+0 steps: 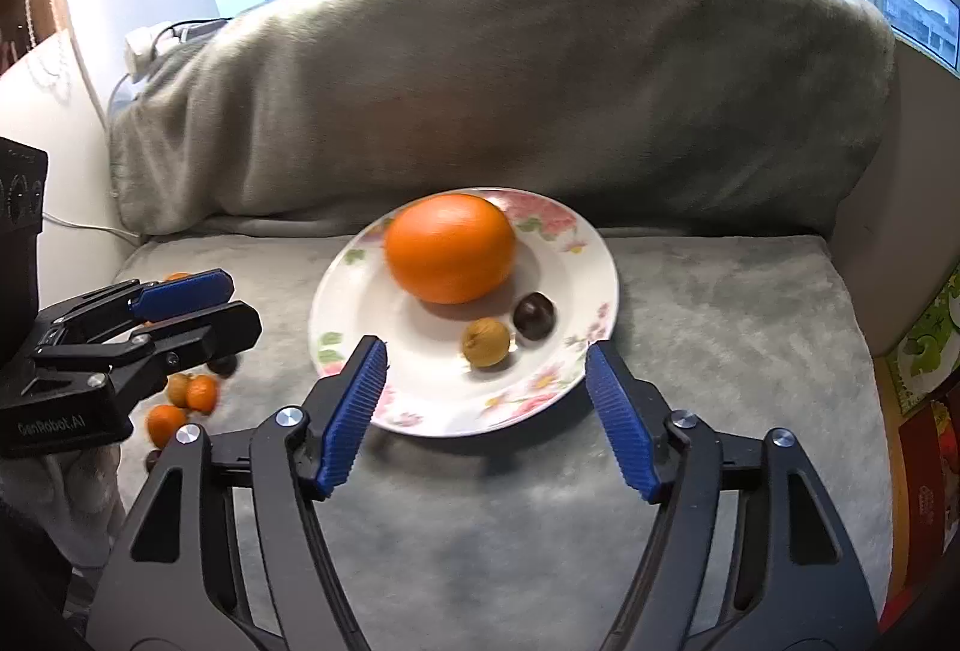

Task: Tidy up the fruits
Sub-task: 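Withdraw both tools from the plate back toward the remaining fruit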

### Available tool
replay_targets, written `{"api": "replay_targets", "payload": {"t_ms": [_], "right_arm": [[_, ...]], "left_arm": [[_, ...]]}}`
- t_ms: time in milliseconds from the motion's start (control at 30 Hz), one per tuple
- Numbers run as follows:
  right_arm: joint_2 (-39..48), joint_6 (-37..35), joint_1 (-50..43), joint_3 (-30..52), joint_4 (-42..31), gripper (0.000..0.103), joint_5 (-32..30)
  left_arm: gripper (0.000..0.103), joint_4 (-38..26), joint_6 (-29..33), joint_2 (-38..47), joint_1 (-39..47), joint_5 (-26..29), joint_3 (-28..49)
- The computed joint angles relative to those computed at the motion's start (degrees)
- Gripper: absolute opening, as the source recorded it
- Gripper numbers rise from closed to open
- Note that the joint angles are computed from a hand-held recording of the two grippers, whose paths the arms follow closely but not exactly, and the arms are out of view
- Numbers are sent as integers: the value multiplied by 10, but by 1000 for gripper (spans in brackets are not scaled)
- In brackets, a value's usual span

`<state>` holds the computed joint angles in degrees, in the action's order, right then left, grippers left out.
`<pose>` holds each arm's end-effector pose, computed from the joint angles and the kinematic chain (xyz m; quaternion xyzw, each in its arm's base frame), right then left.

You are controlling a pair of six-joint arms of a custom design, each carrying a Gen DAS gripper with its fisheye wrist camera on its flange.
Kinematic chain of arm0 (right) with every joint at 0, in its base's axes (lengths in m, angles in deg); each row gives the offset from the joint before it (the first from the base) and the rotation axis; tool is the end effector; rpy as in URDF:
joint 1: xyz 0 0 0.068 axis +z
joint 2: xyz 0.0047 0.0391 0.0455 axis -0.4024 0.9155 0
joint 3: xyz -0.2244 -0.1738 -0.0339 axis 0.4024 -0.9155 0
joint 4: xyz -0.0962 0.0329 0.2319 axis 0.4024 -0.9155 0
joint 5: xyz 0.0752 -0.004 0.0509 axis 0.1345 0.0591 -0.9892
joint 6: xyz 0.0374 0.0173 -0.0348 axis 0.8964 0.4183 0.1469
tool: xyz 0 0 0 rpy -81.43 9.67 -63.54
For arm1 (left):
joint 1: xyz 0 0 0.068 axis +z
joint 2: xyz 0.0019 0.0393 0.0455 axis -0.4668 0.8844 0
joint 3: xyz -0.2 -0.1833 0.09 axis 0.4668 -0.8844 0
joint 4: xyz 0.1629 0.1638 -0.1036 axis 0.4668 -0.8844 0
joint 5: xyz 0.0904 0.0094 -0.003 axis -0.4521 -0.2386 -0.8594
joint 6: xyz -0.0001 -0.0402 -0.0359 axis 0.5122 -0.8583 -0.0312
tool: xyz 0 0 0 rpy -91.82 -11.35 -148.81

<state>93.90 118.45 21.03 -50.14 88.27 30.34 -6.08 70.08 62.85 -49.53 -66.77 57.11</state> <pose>0.2060 0.1799 0.1695 0.0413 0.9053 0.0590 0.4186 0.2451 -0.1105 0.1903 0.2331 0.8741 -0.2306 0.3585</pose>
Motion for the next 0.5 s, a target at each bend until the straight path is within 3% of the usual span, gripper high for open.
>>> {"api": "replay_targets", "payload": {"t_ms": [233,500], "right_arm": [[-3,13,56,16,-13,74,19],[39,13,119,52,2,74,8]], "left_arm": [[60,-48,67,-75,108,43,-23],[60,-100,144,-80,259,110,-23]]}}
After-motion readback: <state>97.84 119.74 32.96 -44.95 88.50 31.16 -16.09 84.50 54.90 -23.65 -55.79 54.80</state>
